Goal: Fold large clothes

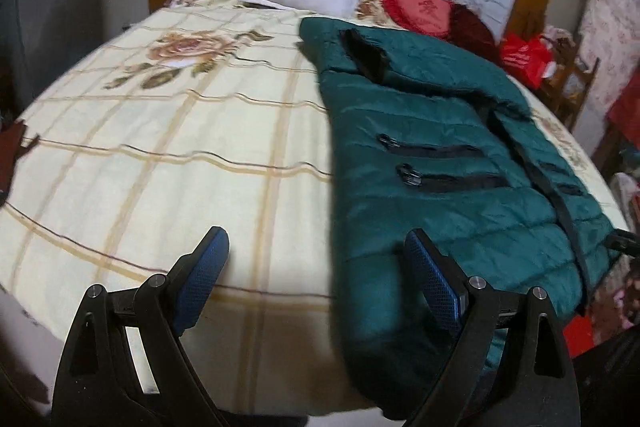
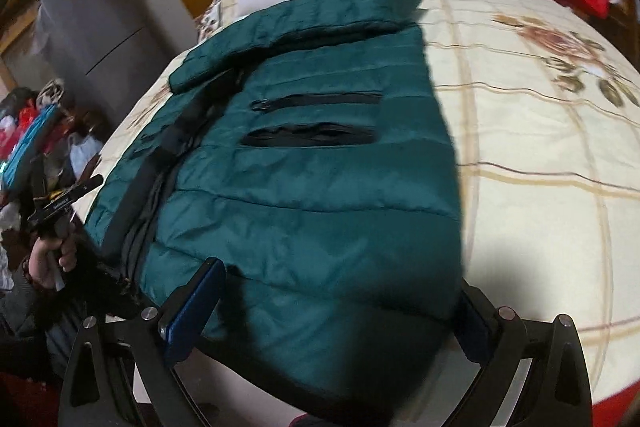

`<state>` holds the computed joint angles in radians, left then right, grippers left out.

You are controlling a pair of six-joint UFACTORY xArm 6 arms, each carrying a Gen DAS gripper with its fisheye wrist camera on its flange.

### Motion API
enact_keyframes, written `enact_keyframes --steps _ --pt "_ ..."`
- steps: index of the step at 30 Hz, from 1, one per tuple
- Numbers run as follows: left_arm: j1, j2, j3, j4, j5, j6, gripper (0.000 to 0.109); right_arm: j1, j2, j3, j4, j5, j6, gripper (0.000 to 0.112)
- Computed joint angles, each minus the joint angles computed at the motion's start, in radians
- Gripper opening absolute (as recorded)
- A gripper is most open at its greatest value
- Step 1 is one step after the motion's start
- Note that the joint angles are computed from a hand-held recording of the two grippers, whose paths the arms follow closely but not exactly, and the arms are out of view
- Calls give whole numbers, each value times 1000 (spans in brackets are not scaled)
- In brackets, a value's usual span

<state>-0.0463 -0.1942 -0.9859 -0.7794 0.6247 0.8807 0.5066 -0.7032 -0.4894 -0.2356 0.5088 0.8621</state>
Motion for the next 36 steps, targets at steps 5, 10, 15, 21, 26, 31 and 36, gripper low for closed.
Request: enact_keyframes --steps 5,10,15,21,26,31,36 --pt "14 22 -32 -40 181 65 90 -12 -24 39 51 -71 -22 102" --pt "47 50 -86 -120 399 131 91 -2 -72 96 203 -151 -118 102" --pt "84 149 -197 -190 561 83 98 14 -59 124 429 -264 -306 102" --pt "75 214 -282 -193 643 23 98 -19 41 80 456 -340 -327 102" --pt "100 177 -266 -188 745 91 98 -8 41 69 573 -327 -422 102" --pt "65 165 -240 -146 560 52 97 27 -7 95 664 -308 -522 102" --pt "5 87 -141 -75 395 103 74 -25 41 51 423 -270 -320 97"
